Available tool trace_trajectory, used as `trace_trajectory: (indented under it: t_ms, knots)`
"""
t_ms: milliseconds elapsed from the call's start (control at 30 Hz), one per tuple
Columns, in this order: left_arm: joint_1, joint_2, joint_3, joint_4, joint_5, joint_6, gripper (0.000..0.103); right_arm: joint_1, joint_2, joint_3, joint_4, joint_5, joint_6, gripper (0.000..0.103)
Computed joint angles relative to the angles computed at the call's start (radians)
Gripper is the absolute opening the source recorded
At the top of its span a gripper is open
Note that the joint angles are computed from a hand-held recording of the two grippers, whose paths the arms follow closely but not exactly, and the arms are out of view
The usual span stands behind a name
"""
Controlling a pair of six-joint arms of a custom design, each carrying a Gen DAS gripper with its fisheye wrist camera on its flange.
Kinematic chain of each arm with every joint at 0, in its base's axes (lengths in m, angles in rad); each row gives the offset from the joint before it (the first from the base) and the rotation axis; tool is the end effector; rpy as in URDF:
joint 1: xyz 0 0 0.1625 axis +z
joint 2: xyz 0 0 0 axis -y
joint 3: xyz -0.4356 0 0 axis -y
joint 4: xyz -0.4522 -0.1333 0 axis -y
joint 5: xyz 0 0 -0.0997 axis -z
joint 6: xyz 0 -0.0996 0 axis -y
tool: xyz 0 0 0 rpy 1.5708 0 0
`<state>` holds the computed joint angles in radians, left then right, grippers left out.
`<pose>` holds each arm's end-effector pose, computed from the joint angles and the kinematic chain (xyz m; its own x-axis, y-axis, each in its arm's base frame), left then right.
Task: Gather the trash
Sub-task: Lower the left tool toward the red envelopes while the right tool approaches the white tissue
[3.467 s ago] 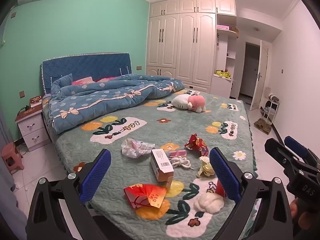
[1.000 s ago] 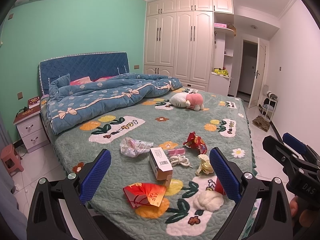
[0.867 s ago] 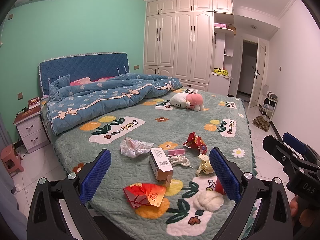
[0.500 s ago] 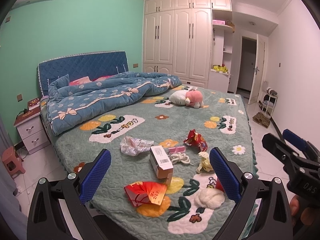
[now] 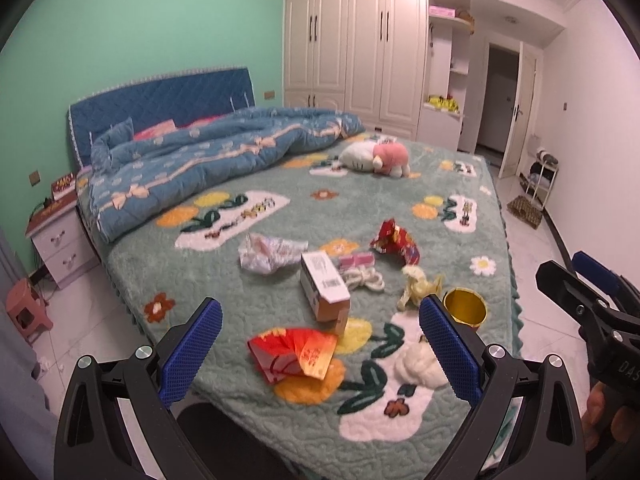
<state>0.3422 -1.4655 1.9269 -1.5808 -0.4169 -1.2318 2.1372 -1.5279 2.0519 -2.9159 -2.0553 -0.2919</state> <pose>-0.4172 -0.3868 0.3146 -0.7197 -0.1134 -0.6850 0.5081 0.5864 -0.6309 0.3645 -0.4113 0.3844 -0.7851 -0.3447 0.5146 -0.6177 0.4968 -0.6096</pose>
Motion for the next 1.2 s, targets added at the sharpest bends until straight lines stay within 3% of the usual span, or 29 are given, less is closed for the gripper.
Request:
trace_trajectory:
  t_ms: [333, 767, 933, 1200]
  knots:
    - [0.044, 0.015, 0.0, -0.059, -0.119, 0.05, 0.097, -0.052, 0.005, -0.004, 0.149, 0.014, 0.062, 0.099]
    - [0.117, 0.082, -0.03, -0.163, -0.226, 0.195, 0.097, -0.101, 0.046, -0.026, 0.222, 0.013, 0.098, 0.099]
    - [0.146, 0.107, -0.057, -0.158, -0.216, 0.233, 0.097, -0.107, 0.074, -0.051, 0.228, 0.015, 0.1, 0.099]
    - [0.208, 0.143, -0.108, -0.15, -0.187, 0.197, 0.097, -0.108, 0.16, -0.136, 0.227, 0.03, 0.053, 0.099]
